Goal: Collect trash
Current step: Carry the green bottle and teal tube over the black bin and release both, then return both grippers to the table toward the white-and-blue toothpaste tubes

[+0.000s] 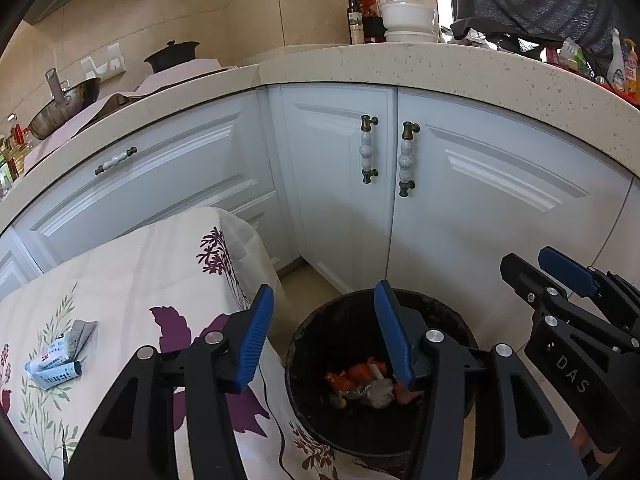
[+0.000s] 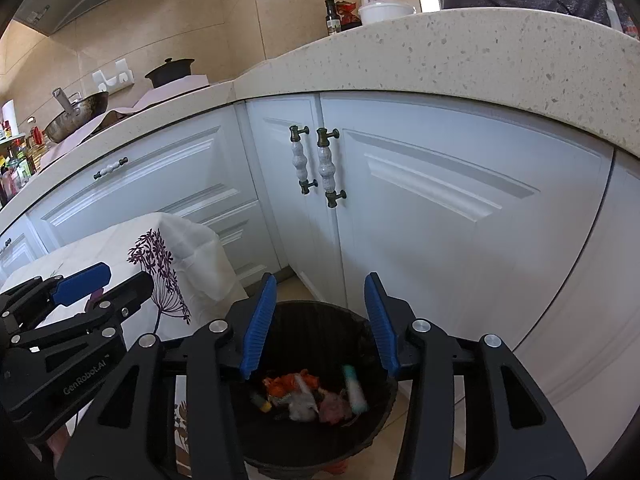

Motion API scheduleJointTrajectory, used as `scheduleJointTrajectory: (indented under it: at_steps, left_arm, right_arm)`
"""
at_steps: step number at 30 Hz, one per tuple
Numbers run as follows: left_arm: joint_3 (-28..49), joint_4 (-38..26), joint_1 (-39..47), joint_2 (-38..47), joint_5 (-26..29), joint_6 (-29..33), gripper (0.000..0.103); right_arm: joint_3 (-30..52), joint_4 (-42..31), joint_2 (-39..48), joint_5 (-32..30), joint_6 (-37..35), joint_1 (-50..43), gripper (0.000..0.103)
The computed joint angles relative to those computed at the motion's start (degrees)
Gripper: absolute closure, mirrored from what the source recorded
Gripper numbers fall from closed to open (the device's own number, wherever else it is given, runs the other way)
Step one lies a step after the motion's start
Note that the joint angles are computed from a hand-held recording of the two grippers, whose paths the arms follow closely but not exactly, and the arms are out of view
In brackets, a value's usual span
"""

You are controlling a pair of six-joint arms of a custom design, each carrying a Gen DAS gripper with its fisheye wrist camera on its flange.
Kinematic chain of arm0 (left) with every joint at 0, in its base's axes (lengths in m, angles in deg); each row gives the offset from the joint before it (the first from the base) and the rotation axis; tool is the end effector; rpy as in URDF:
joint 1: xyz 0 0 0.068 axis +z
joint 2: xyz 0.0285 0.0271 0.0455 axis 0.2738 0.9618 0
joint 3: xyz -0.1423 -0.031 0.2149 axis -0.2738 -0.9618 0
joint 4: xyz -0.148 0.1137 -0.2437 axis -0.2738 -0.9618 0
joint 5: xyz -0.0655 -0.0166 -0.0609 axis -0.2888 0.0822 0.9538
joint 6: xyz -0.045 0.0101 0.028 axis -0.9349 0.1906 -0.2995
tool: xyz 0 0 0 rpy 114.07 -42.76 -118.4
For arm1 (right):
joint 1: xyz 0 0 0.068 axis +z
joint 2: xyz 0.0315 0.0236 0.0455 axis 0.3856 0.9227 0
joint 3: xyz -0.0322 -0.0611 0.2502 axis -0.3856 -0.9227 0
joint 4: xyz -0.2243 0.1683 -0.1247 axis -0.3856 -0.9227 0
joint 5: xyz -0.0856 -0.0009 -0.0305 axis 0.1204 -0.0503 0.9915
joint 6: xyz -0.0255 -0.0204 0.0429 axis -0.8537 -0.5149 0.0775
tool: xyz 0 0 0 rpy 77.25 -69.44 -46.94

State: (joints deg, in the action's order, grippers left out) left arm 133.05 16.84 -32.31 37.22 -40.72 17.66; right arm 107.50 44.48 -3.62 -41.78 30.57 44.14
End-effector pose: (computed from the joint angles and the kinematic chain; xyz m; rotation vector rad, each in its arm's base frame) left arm 0.2651 -0.2647 0.1360 0.1198 2.2297 0.0737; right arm 0.2862 0.1048 0.0967 0.0298 2.1193 0.1764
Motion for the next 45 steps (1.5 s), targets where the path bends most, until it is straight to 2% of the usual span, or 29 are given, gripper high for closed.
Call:
scheduleJointTrajectory:
  at_steps: [12,20,27,35,39,45]
  left_arm:
    - [-3.48,-0.22,0.19,-5.62,-0.63,-0.38,0.044]
    - [-10.71,-2.48,0.74,-14.99,-1.96,-1.67,0.041]
    - [-20.51,-8.64,4.18,-28.78,-3.29,-4.29,0.040]
    - [-31.24,-18.31,12.34,-47.95,-3.26,-4.64,0.038]
    - [-36.33,-22.64,19.61,-57.97,-1.20,-1.63,0.037]
    - [-41.30,-25.65,32.56,-68.48,5.77,4.75,0.037]
  right_arm:
    - [-1.79,-3.59,-6.18,3.18,1.09,2.39,0.048]
    - [-0.45,-6.17,-7.85,5.60,2.35,7.88,0.045]
    - [3.67,-7.87,-4.92,7.54,3.41,15.40,0.044]
    - [12.91,-9.99,2.82,8.90,3.18,24.69,0.044]
    - [16.98,-11.16,6.31,9.55,2.67,28.64,0.044]
    - [22.56,-12.96,11.50,9.20,2.50,31.96,0.044]
